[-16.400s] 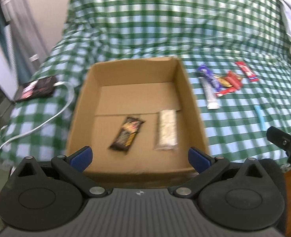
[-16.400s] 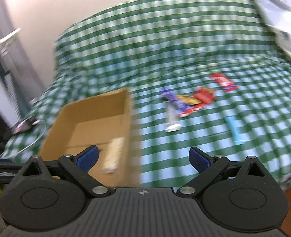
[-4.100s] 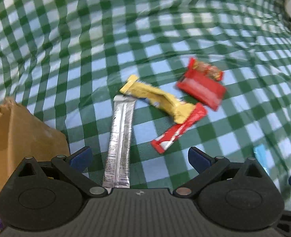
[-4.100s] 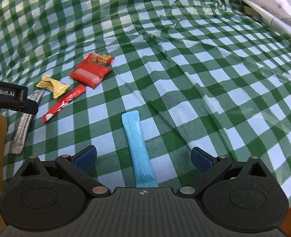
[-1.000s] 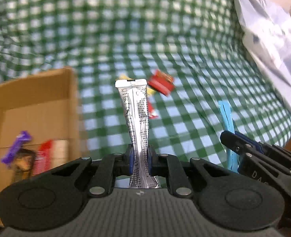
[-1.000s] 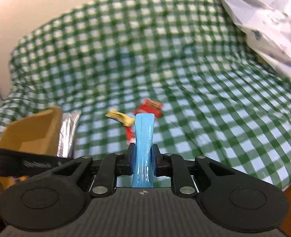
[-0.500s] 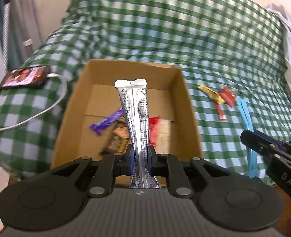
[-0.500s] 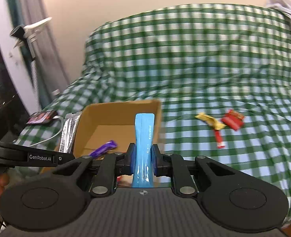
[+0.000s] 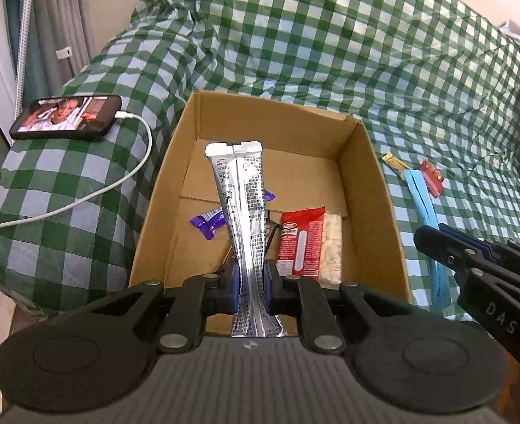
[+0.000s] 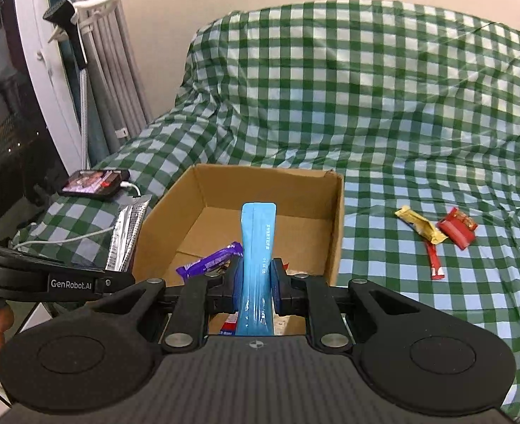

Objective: Organize snacks
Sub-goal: 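Carry the blue packet and silver packet over the box with both tools, then open both tools to drop the packets into the box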

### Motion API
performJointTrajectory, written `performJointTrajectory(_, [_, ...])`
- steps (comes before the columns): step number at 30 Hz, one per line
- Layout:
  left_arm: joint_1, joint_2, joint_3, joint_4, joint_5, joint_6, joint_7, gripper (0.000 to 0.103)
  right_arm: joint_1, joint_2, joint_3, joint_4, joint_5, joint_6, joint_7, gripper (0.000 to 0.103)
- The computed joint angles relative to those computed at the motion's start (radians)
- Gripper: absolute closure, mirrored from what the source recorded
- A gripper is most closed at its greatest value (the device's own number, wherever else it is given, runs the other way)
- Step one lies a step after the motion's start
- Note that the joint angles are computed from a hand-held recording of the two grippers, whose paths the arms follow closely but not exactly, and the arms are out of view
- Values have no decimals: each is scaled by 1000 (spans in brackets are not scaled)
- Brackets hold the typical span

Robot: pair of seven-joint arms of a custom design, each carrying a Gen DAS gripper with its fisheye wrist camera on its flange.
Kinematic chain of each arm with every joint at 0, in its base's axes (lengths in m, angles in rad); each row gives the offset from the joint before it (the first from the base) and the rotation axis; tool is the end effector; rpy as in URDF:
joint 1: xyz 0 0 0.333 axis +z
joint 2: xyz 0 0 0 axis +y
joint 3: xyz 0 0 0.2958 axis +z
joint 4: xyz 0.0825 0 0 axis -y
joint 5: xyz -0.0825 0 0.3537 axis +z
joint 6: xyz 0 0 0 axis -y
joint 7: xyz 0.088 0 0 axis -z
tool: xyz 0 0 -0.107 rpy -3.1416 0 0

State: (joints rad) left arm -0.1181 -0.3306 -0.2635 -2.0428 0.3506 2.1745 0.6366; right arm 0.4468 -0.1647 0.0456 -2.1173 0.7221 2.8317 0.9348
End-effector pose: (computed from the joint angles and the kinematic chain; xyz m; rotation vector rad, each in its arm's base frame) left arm 0.4381 -0.1802 0.6123 -2.1982 1.4384 -0.5186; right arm 0.4785 0.2200 0.5709 -1.9127 1.0852 -0.3634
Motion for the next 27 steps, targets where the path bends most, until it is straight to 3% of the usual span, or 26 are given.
performJointTrajectory(27, [10, 209, 59, 89, 1, 34, 91, 88, -86, 259, 91, 211, -237, -49, 228, 86])
